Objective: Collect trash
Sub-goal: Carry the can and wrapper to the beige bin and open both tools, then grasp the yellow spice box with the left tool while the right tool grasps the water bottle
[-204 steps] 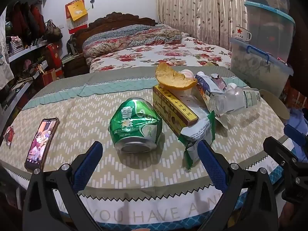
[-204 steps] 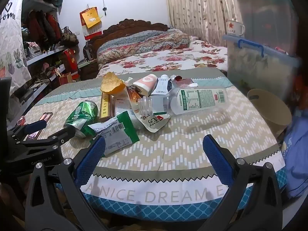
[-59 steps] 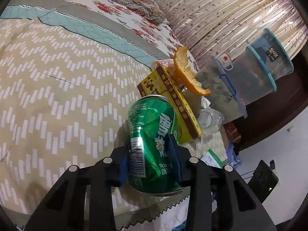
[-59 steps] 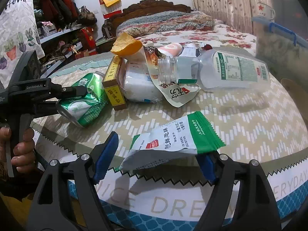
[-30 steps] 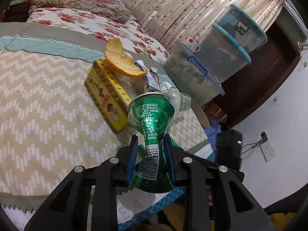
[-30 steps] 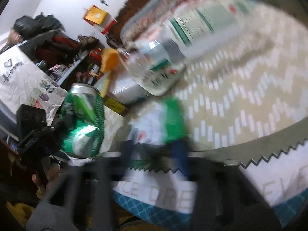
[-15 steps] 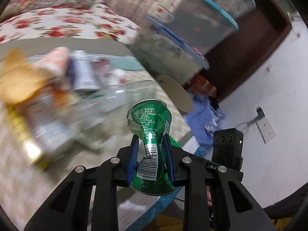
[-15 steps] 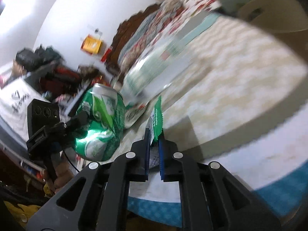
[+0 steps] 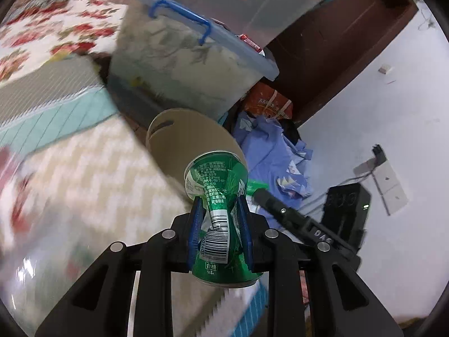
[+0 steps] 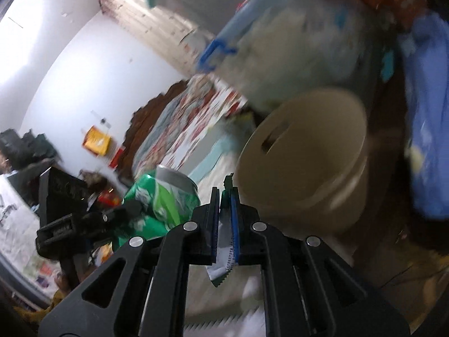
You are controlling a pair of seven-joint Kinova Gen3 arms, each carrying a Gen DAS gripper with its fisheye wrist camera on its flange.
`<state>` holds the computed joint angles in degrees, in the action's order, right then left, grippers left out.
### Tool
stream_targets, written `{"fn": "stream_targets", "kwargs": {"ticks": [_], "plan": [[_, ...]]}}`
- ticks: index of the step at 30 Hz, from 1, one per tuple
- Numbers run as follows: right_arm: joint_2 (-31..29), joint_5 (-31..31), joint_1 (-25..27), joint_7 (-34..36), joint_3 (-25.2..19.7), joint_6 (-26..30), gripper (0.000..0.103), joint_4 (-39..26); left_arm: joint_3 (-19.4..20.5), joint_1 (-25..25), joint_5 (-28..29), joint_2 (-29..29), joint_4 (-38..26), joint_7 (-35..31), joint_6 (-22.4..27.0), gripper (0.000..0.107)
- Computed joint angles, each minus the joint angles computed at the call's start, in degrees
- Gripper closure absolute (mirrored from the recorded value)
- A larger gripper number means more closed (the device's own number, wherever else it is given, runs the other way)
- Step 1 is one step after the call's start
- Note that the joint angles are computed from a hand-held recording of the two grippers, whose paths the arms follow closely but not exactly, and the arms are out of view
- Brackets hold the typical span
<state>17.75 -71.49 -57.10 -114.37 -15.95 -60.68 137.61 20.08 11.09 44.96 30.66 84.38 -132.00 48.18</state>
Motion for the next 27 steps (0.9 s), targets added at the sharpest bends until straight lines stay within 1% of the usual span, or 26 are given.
{"fn": "stream_targets", "kwargs": {"ticks": [1, 3, 4, 5, 6, 7, 8, 9, 10, 11, 12, 13, 15, 16, 18, 19, 21, 22, 23, 24, 25, 27], "plan": [[-0.4, 0.1, 1.8, 0.1, -0.1, 0.3, 0.093, 0.9, -1.5, 2.2, -0.7, 0.7, -1.7, 1.6, -0.4, 0.084], [-1.3, -0.6, 3.7, 2.3, 1.2, 2.5, 0.093, 0.8, -6.5, 7.3, 0.1, 3.2, -6.2, 3.4, 0.5, 0.084], [-1.9, -0.3, 4.2, 3.1, 2.4, 4.0, 0.093, 1.3, -8.9, 10.0, -0.1, 4.6, -8.5, 4.9, 0.4, 0.080], [-1.9, 0.9, 5.6, 3.7, 3.4, 6.0, 0.090, 1.1, -11.6, 12.4, -0.6, 5.3, -10.3, 6.7, 0.7, 0.071], [-1.4, 3.1, 8.1, 3.3, 3.7, 7.4, 0.090, 0.1, -14.3, 14.7, -0.9, 5.7, -11.2, 8.3, 0.2, 0.041], [-1.2, 5.4, 10.7, 2.0, 2.9, 9.2, 0.090, 0.0, -16.9, 16.8, -0.2, 6.0, -11.5, 9.5, -0.8, 0.033], [-0.8, 7.7, 13.4, -0.2, 1.9, 10.5, 0.081, 0.0, -19.3, 18.2, 1.2, 6.0, -11.6, 9.7, -1.0, 0.033], [-0.5, 9.7, 15.0, -2.5, 1.8, 11.0, 0.052, 0.8, -22.0, 19.4, 3.2, 6.1, -11.6, 9.0, -0.3, 0.033], [-0.2, 10.6, 15.6, -4.0, 1.8, 10.5, 0.032, 1.0, -24.4, 20.3, 5.4, 6.1, -11.6, 8.2, 0.8, 0.033], [0.0, 10.7, 15.1, -4.6, 1.7, 9.2, 0.020, 1.5, -25.7, 20.3, 7.8, 5.6, -10.9, 6.9, 1.6, 0.033], [0.6, 9.8, 13.7, -4.3, 2.6, 7.6, 0.020, 1.7, -26.5, 20.0, 9.8, 4.5, -9.3, 4.7, 1.6, 0.033], [0.7, 8.7, 11.2, -3.0, 4.3, 6.9, 0.021, 1.4, -26.4, 19.6, 11.3, 3.4, -7.5, 2.3, 0.6, 0.033], [-0.1, 5.5, 8.7, 1.0, 5.5, 7.7, 0.022, 0.3, -24.2, 16.5, 13.3, -0.3, -3.0, -2.3, -0.8, 0.034], [-0.5, 4.8, 8.9, 1.8, 4.7, 7.6, 0.022, 0.0, -22.0, 14.1, 14.2, -2.1, -0.6, -4.6, -1.3, 0.034], [-0.7, 5.6, 10.4, 2.1, 2.1, 7.3, 0.026, -0.1, -18.6, 9.2, 16.1, -6.0, 4.1, -9.3, -0.9, 0.034], [-1.2, 6.0, 10.2, 3.2, 1.9, 8.2, 0.028, -0.7, -16.8, 6.5, 17.3, -7.8, 6.3, -11.6, -0.4, 0.034], [-1.6, 7.1, 10.2, 5.1, 1.3, 9.4, 0.038, -1.8, -15.3, 1.2, 19.0, -12.8, 11.5, -16.3, 1.1, 0.034], [-1.7, 8.9, 10.7, 5.7, 0.9, 10.8, 0.041, -2.6, -14.5, -1.4, 20.3, -14.7, 13.7, -18.6, 1.9, 0.034], [-1.6, 11.0, 10.9, 5.3, 1.1, 11.8, 0.045, -3.1, -14.8, -4.0, 21.4, -17.3, 16.3, -21.0, 2.9, 0.034], [-1.4, 13.3, 11.9, 5.2, 0.5, 13.2, 0.048, -4.1, -16.0, -5.7, 22.7, -18.9, 18.2, -23.3, 4.2, 0.034], [-0.8, 15.6, 13.7, 5.1, -0.9, 14.5, 0.048, -5.2, -18.4, -7.0, 23.9, -20.7, 20.4, -25.4, 5.3, 0.034], [0.5, 20.2, 15.3, 3.9, -1.1, 17.7, 0.050, -7.7, -23.3, -7.5, 24.4, -22.4, 22.7, -27.8, 7.7, 0.036]]}}
